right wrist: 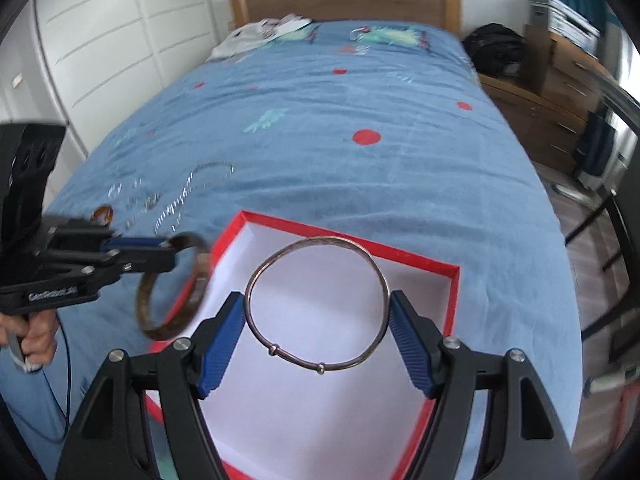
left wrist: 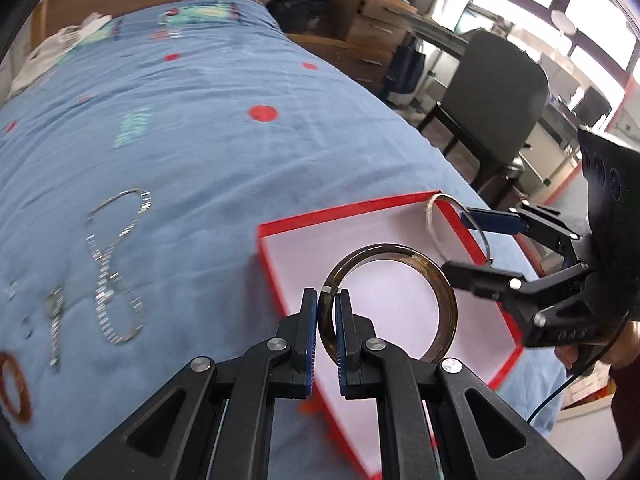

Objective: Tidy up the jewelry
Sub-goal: 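Carry both bangles into the red box and open both tools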

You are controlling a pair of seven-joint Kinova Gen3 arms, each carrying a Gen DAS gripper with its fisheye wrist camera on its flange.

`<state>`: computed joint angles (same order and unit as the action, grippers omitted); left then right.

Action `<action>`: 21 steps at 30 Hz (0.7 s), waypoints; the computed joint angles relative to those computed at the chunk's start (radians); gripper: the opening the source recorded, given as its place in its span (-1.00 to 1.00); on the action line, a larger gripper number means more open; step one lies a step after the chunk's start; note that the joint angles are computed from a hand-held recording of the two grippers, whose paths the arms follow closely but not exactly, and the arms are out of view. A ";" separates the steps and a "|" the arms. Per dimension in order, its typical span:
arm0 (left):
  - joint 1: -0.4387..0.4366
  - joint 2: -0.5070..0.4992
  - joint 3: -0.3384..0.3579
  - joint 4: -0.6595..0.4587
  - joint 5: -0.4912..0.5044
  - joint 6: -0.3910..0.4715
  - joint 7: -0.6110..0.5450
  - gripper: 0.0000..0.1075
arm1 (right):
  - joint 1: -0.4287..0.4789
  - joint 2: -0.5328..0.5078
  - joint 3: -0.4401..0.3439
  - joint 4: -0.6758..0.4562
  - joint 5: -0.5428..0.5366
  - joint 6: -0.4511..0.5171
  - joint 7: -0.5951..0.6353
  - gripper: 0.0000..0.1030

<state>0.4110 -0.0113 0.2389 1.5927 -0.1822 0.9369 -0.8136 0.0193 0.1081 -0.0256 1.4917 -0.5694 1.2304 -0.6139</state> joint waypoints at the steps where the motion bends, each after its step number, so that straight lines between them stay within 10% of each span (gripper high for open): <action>1: 0.001 0.023 0.002 -0.013 -0.005 0.000 -0.010 -0.84 | -0.001 0.009 -0.001 -0.005 0.006 0.003 0.012 0.37; 21: 0.078 0.188 -0.045 -0.149 -0.046 0.187 -0.176 -0.84 | -0.098 0.201 -0.071 -0.170 0.295 0.108 0.162 0.37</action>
